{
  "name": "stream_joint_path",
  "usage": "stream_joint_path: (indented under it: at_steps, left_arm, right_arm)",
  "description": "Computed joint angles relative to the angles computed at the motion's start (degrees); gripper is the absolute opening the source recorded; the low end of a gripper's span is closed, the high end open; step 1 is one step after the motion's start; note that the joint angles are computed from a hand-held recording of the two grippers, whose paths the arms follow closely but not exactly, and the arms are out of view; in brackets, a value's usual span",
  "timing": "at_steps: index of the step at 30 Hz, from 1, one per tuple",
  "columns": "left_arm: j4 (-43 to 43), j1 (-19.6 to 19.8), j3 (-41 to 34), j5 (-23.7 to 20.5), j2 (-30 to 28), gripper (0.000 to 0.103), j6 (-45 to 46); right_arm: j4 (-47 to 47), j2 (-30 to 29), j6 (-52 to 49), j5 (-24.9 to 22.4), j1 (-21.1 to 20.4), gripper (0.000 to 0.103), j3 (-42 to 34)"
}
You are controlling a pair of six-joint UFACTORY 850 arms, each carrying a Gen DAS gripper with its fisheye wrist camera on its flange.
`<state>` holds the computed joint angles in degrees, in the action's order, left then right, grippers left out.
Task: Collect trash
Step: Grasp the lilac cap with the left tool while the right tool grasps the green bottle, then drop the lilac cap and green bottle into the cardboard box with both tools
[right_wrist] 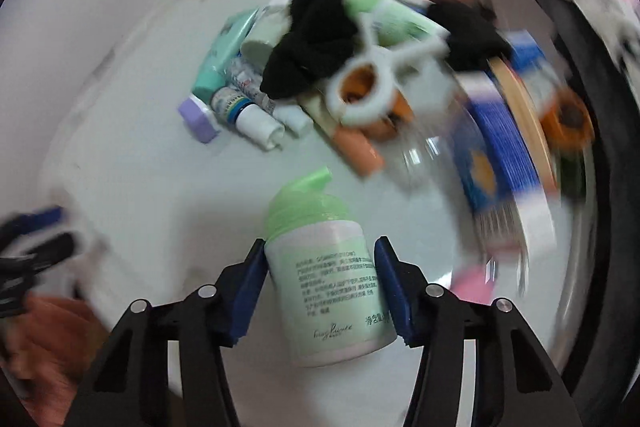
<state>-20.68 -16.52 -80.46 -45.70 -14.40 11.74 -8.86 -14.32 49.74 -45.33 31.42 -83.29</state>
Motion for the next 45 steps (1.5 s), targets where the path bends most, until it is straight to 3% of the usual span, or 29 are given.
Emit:
stream_joint_path:
  at_steps: [8,11,13,14,16,18,22,28,35,39,42,45]
  left_arm:
    - [10.41,-6.76,-7.60,6.47,-6.70,0.083,-2.15]
    - [19.32,-9.68,-12.01,7.63,-10.85,0.083,-7.58]
    - [18.70,-10.02,-14.04,8.13,-12.85,0.083,-7.83]
    - [18.61,-10.12,-14.71,8.40,-13.55,0.079,-7.88]
    - [19.07,-10.42,-16.41,7.69,-15.27,0.057,-8.67]
    - [23.30,-11.09,-15.65,9.70,-15.02,0.032,-11.42]
    - [19.78,-10.70,-14.81,9.23,-14.23,0.032,-7.77]
    - [14.08,-9.33,-10.83,8.20,-9.08,0.032,-2.54]
    - [11.80,-8.04,0.88,6.37,4.12,0.032,2.27]
    - [11.30,-6.31,8.58,1.03,10.57,0.032,6.00]
    - [12.78,-5.20,13.16,-4.03,12.15,0.032,6.27]
    - [16.30,-5.68,16.57,-5.97,12.30,0.032,3.76]
  right_arm:
    - [-5.76,14.51,22.24,10.80,5.73,0.052,14.00]
    - [-4.93,15.82,24.77,13.87,6.12,0.051,16.00]
    - [-5.79,15.92,24.79,13.49,6.07,0.051,15.92]
    - [-5.70,15.99,24.54,13.51,5.99,0.051,15.99]
    - [-4.43,15.66,24.00,13.98,5.23,0.051,16.10]
    - [-2.58,15.83,22.76,14.60,4.48,0.051,16.70]
    - [-2.40,16.30,23.40,14.90,3.93,0.051,17.42]
    - [-4.39,16.79,25.32,14.97,4.38,0.051,17.45]
    - [-4.39,15.95,24.37,15.12,7.18,0.051,15.97]
    - [-0.42,14.45,22.52,15.61,10.16,0.051,15.84]
    - [4.54,12.83,20.14,14.82,12.38,0.051,16.20]
    - [9.28,11.09,17.85,13.15,14.03,0.051,16.37]
